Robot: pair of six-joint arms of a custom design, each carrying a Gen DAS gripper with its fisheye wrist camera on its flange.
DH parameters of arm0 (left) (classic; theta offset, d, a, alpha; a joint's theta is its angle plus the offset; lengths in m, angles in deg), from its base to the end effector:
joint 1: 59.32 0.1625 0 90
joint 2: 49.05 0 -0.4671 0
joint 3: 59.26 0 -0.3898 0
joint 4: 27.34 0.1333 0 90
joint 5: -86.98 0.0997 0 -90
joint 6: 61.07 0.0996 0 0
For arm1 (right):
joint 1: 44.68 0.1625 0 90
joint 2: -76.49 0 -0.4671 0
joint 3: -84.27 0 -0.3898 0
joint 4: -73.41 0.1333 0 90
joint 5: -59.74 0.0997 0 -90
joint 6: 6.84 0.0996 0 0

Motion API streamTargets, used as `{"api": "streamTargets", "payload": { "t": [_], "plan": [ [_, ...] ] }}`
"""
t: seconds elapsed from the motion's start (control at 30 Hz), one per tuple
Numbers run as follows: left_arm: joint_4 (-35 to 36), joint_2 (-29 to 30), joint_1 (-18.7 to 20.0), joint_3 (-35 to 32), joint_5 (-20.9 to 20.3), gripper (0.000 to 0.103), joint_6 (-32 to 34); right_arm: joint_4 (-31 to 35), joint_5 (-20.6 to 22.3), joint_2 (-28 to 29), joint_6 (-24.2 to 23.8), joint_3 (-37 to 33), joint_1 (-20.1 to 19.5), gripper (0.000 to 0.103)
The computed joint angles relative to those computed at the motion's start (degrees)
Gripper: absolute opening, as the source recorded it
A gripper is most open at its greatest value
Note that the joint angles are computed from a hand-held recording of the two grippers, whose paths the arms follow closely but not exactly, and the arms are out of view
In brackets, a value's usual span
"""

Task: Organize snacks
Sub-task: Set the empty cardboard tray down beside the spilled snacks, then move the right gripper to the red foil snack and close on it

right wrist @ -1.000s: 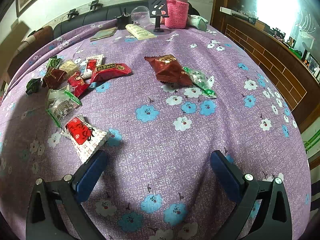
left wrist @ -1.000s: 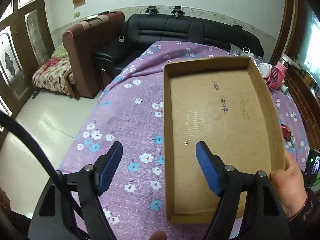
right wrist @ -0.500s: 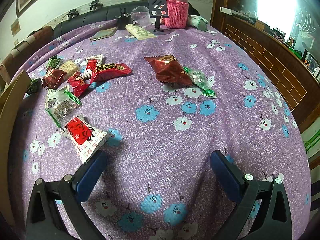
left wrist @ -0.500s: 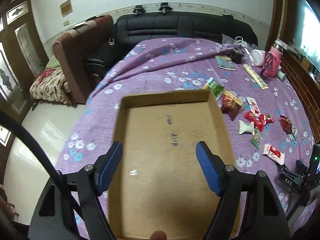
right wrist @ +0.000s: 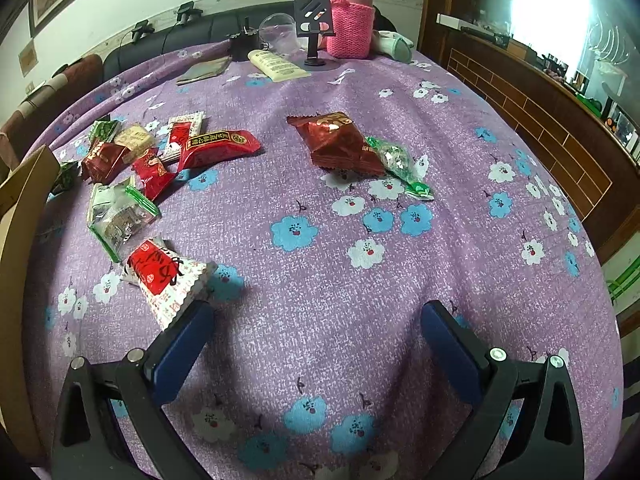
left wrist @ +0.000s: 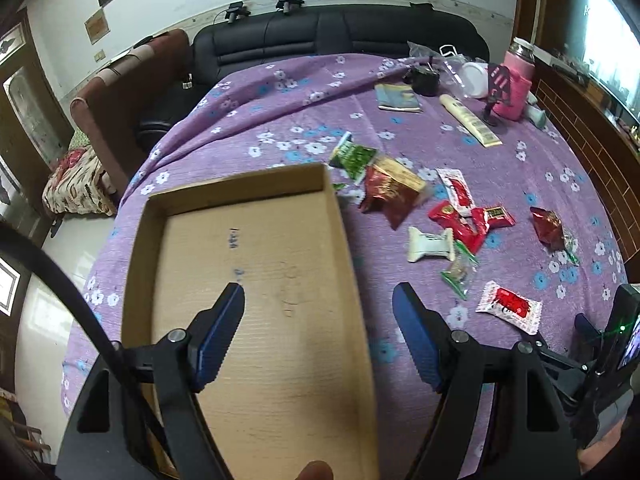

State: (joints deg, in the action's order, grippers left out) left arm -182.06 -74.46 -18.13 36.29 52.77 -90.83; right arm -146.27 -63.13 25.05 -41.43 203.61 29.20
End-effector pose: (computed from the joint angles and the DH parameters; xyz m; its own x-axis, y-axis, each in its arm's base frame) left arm -0.3458 -0.5892 -0.0689 -0.6423 0.0865 -0.7616 0.4958 0.8047 -0.3267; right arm -0.0790 -0.5587 0.2149 -0.6295 0.3123 0.7115 -0.2746 0.7672 -0.5797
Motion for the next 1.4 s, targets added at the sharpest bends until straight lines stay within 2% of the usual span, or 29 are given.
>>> {"api": "streamTargets", "payload": {
  "t": [0.2,0.27,0.37,0.43,0.5,0.6,0.77,0.8,0.87,0.9,0.93,1.03,1.1,1.2,1.27,1.3,1.4],
  "plan": [
    [2.9,1.3,-0.6,-1.4,0.7,0.077,-4.1,0.4,0.2,-0.2,0.1,0.1,0.0,0.103],
    [4.3,1.8,-0.9,-2.0,1.0,0.077,-5.3,1.9,1.4,-1.1,-1.3,0.6,-0.4,0.103],
    [5.0,2.5,-1.1,-2.5,1.2,0.077,-6.3,10.6,2.1,-4.3,-2.9,0.6,-0.6,0.103],
    [5.2,3.1,-1.2,-3.2,0.4,0.077,-6.2,9.1,4.6,-6.2,-6.2,1.9,-0.9,0.103],
    [5.0,3.8,-1.2,-3.9,-0.5,0.077,-5.3,6.7,9.2,-8.3,-10.8,3.9,-1.4,0.103],
    [5.2,5.2,-0.9,-5.4,-2.4,0.077,-3.2,16.5,13.8,-13.2,-10.5,3.3,-2.2,0.103],
    [5.8,7.1,-0.6,-7.9,-6.1,0.077,-1.2,32.5,18.2,-16.8,-5.1,-3.2,-3.5,0.102],
    [5.6,7.4,-0.7,-8.1,-6.0,0.077,-0.8,34.4,18.3,-16.6,-5.2,-4.7,-3.4,0.099],
    [6.7,7.9,-0.7,-9.1,-6.4,0.077,-1.1,37.9,18.3,-15.6,-6.0,-7.3,-3.3,0.084],
    [7.5,8.0,-0.6,-9.6,-6.9,0.077,-1.5,39.6,17.2,-14.7,-6.7,-8.6,-3.0,0.065],
    [8.5,8.1,-0.5,-10.1,-7.2,0.077,-2.3,42.1,15.0,-13.3,-7.8,-10.8,-2.4,0.054],
    [11.3,8.4,-0.2,-11.3,-8.3,0.077,-5.3,43.8,10.2,-9.9,-10.9,-14.4,-1.4,0.038],
    [12.6,8.5,0.0,-12.0,-9.8,0.077,-7.0,40.5,9.3,-8.2,-12.7,-15.2,-1.1,0.038],
    [14.3,8.9,0.4,-13.3,-12.4,0.077,-9.1,42.2,11.7,-8.7,-11.0,-16.2,-1.4,0.038],
    [14.7,9.2,0.5,-13.9,-13.4,0.077,-10.2,39.2,11.6,-8.4,-13.6,-15.9,-1.0,0.040],
    [15.2,9.5,0.6,-14.5,-13.9,0.077,-11.0,40.2,11.4,-8.1,-14.7,-16.6,-0.7,0.045],
    [17.9,10.5,0.9,-16.7,-15.5,0.077,-13.1,40.5,8.3,-6.2,-18.1,-18.3,-0.1,0.046]
  ]
}}
